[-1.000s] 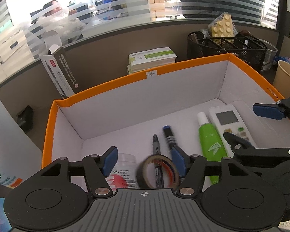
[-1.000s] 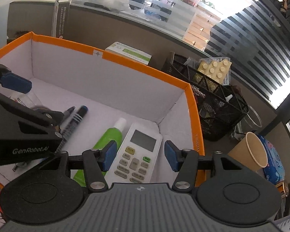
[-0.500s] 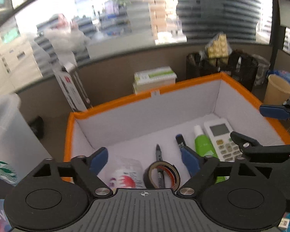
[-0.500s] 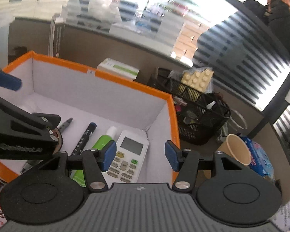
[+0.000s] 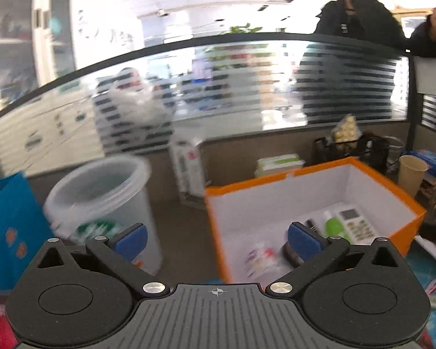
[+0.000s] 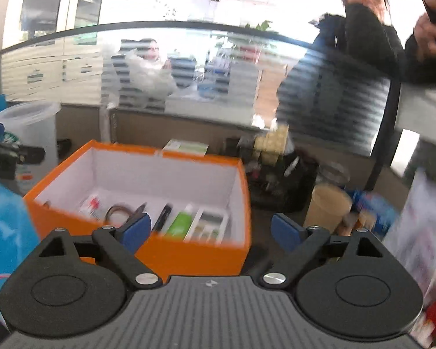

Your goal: Organize rigid objects

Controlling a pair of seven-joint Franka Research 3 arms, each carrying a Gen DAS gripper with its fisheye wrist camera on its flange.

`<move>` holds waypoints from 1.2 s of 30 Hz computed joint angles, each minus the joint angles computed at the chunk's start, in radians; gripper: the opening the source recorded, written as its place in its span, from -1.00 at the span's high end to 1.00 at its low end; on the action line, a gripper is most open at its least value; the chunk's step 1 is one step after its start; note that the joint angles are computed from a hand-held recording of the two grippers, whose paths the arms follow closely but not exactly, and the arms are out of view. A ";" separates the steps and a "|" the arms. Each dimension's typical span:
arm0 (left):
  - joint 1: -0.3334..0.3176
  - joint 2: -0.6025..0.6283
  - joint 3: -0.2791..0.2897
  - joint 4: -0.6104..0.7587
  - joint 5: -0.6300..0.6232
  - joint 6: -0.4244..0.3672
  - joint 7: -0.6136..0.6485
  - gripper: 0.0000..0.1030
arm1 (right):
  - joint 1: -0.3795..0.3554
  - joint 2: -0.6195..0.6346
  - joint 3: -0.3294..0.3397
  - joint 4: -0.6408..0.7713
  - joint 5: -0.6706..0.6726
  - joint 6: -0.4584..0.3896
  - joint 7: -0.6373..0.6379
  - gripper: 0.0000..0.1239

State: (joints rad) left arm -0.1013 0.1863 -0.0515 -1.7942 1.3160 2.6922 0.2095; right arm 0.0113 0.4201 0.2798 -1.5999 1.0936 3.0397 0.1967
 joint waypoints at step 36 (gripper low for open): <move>0.048 0.000 0.127 -0.255 -0.410 0.313 0.472 -1.00 | 0.111 0.109 -0.072 0.078 -0.139 -0.561 -0.094 -0.51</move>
